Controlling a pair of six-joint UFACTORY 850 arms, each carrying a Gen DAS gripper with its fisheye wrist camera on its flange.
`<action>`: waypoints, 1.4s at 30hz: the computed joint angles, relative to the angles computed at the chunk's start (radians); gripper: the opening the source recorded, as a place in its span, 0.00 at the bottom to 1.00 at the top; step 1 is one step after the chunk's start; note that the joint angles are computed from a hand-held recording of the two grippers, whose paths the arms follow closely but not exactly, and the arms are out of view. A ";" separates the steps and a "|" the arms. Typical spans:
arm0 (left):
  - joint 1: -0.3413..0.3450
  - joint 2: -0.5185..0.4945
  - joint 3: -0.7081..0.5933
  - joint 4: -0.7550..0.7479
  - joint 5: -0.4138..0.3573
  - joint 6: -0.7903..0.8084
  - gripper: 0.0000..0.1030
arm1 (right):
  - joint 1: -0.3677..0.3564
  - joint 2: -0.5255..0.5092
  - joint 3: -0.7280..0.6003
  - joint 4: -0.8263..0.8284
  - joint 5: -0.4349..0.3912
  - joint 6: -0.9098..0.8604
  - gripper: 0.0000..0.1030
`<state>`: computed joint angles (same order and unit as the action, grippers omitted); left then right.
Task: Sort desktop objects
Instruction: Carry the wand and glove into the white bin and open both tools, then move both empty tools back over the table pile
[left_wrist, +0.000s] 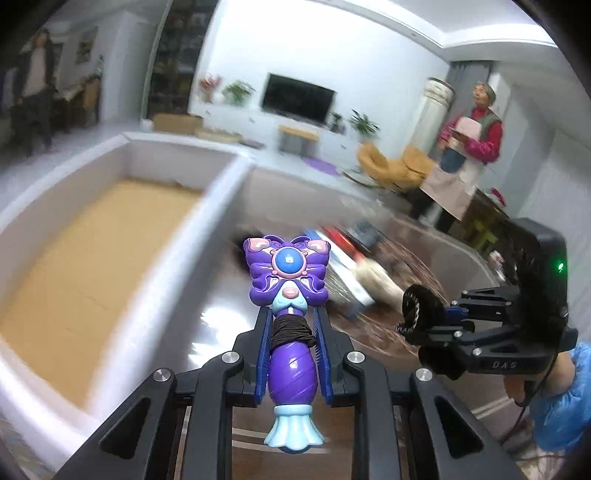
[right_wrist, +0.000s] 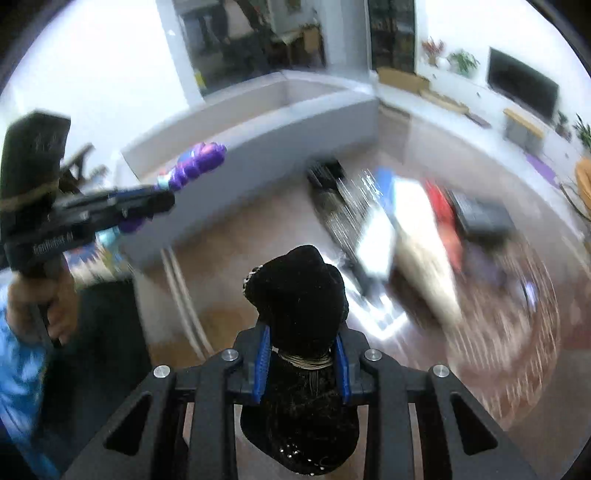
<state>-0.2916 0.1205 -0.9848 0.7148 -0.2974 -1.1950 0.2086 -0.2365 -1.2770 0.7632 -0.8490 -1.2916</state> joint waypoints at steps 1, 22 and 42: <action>0.036 0.024 -0.003 -0.012 -0.038 0.033 0.21 | 0.030 -0.007 -0.026 0.031 -0.014 0.012 0.29; 0.231 0.030 0.036 0.090 -0.364 -0.076 0.90 | 0.348 -0.255 -0.281 0.250 0.114 0.155 0.83; -0.152 -0.370 -0.212 -0.139 -0.189 0.208 1.00 | -0.153 0.073 0.322 0.156 0.466 -0.047 0.93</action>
